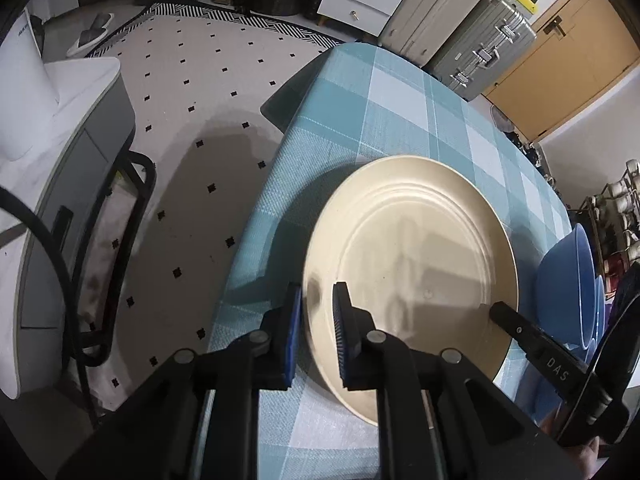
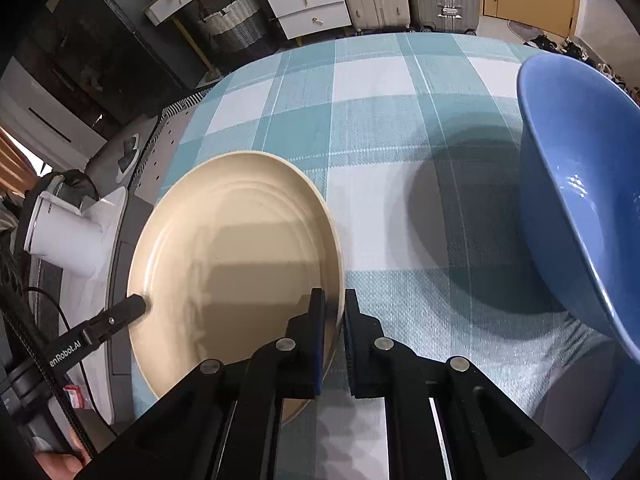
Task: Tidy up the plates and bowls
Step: 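Lift the cream plate off the cloth with both tools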
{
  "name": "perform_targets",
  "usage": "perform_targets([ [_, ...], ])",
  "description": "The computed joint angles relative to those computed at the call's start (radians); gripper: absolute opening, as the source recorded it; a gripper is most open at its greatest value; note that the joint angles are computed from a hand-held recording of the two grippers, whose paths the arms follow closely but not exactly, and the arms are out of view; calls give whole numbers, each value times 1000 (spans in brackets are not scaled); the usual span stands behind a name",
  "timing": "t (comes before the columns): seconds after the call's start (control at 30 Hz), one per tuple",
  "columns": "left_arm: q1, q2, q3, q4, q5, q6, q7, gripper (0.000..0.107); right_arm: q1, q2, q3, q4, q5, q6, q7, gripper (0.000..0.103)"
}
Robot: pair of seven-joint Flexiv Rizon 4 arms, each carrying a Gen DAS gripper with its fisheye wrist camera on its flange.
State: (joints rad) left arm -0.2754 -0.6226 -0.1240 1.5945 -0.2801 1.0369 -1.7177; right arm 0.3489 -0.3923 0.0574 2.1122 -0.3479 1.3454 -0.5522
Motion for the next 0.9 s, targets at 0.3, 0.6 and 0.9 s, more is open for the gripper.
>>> perform_targets([
  [0.3,-67,7,79,-25,99,-8,-67,7,-18,-1,28,0,27,-1,-33,8],
  [0.6,-94,3,112,-75,265,-72,-125,2,-12,8,30,8,41,5,-43,8],
  [0.9,-107,9,123,-77,315,-67,-147,2,1,10,15,20,31,22,-47,8],
])
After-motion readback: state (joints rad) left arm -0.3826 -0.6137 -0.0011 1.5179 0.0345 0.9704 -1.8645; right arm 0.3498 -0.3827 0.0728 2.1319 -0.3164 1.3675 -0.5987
